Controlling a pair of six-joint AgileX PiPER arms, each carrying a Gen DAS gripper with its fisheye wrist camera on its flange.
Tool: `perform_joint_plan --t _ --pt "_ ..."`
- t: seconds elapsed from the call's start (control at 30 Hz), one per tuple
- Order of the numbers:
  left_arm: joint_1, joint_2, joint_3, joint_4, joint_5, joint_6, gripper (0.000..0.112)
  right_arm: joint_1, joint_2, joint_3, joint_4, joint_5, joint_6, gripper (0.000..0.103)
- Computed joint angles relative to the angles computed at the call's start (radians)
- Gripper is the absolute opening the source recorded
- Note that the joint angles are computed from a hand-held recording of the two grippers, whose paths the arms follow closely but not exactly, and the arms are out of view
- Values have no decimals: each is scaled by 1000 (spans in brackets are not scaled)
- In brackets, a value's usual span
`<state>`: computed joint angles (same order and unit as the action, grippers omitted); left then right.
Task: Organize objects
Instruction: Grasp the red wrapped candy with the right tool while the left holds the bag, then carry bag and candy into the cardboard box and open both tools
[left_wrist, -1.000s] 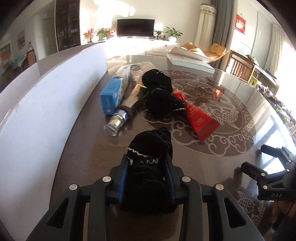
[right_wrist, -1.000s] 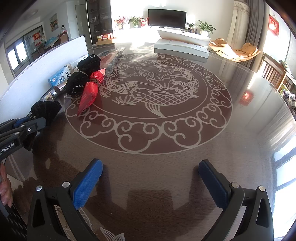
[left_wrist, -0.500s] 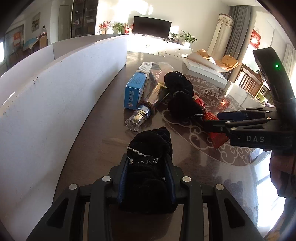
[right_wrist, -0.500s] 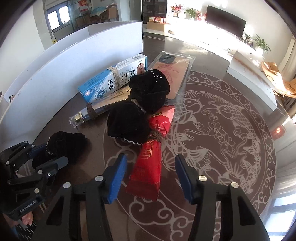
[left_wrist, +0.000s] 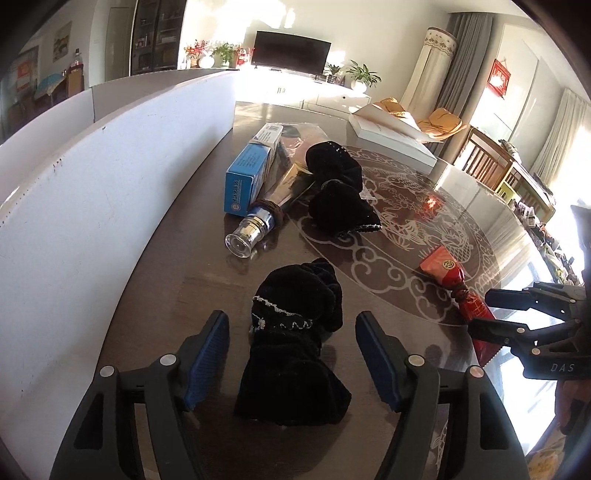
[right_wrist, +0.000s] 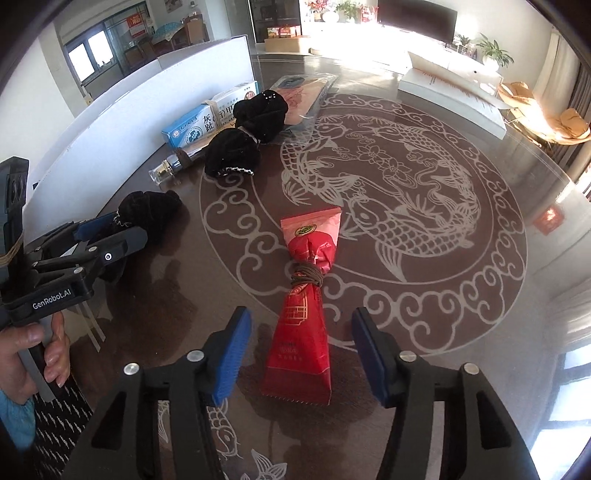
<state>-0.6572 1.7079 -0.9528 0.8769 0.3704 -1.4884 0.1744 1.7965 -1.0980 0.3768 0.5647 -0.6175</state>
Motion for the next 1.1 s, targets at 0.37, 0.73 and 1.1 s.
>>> perform_joint_plan --t 0.37,0.73,1.1 --pt "-18 33 -33 -32 42 78 33 101 94 -84 -187 -40 175 20" --pt "-31 -228 181 393 -38 -479 33 9 -56 -85 236 53 -79 20" --pt "309 -595 204 -145 235 127 33 381 210 -643 382 177 92 20"
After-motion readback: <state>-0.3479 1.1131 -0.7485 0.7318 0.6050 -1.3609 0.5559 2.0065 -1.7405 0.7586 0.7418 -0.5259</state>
